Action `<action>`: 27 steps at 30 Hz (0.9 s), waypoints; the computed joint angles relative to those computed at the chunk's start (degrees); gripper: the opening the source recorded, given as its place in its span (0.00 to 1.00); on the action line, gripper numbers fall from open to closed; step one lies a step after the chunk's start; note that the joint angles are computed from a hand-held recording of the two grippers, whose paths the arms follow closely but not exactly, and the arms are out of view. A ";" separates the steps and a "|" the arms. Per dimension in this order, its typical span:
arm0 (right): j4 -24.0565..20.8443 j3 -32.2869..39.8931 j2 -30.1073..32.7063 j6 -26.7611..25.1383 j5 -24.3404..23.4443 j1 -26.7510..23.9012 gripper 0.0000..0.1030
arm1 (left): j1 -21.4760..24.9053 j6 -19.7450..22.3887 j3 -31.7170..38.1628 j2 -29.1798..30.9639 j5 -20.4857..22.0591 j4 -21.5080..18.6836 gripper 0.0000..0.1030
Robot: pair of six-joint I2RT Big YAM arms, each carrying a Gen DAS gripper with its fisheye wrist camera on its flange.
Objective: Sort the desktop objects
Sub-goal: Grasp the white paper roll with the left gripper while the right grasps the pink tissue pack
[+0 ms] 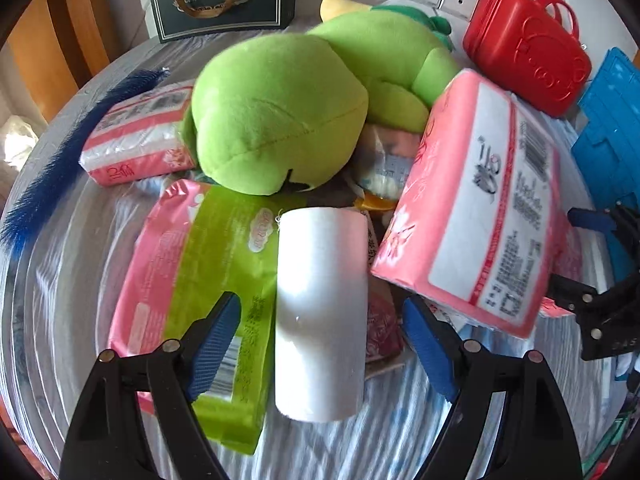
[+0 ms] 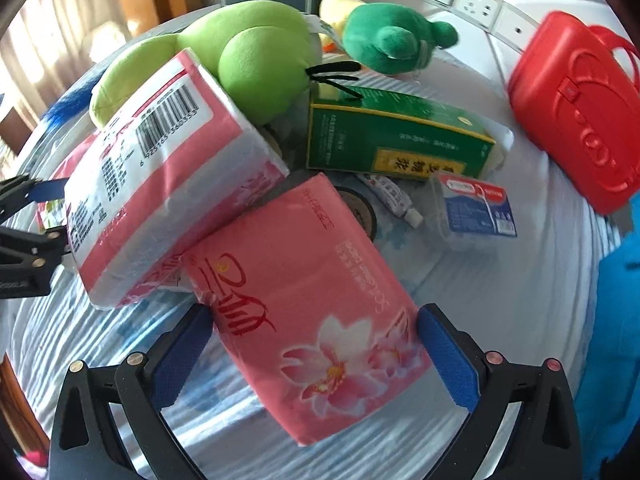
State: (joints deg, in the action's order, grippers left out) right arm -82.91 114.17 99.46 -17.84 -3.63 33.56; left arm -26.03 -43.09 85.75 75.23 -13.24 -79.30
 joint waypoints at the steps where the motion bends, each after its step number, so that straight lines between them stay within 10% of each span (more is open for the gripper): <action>1: -0.14 0.24 0.25 -0.51 -0.43 -0.12 1.00 | -0.02 -0.10 -0.14 0.05 -0.12 -0.02 0.81; 27: -2.15 -9.42 -3.12 8.96 -10.08 -2.42 1.00 | -0.36 -0.32 4.40 4.15 -1.56 -2.31 0.75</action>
State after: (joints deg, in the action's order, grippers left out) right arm -85.06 104.75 96.34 -8.88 -13.71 31.15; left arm -26.39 -43.40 90.15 79.38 -14.80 -81.61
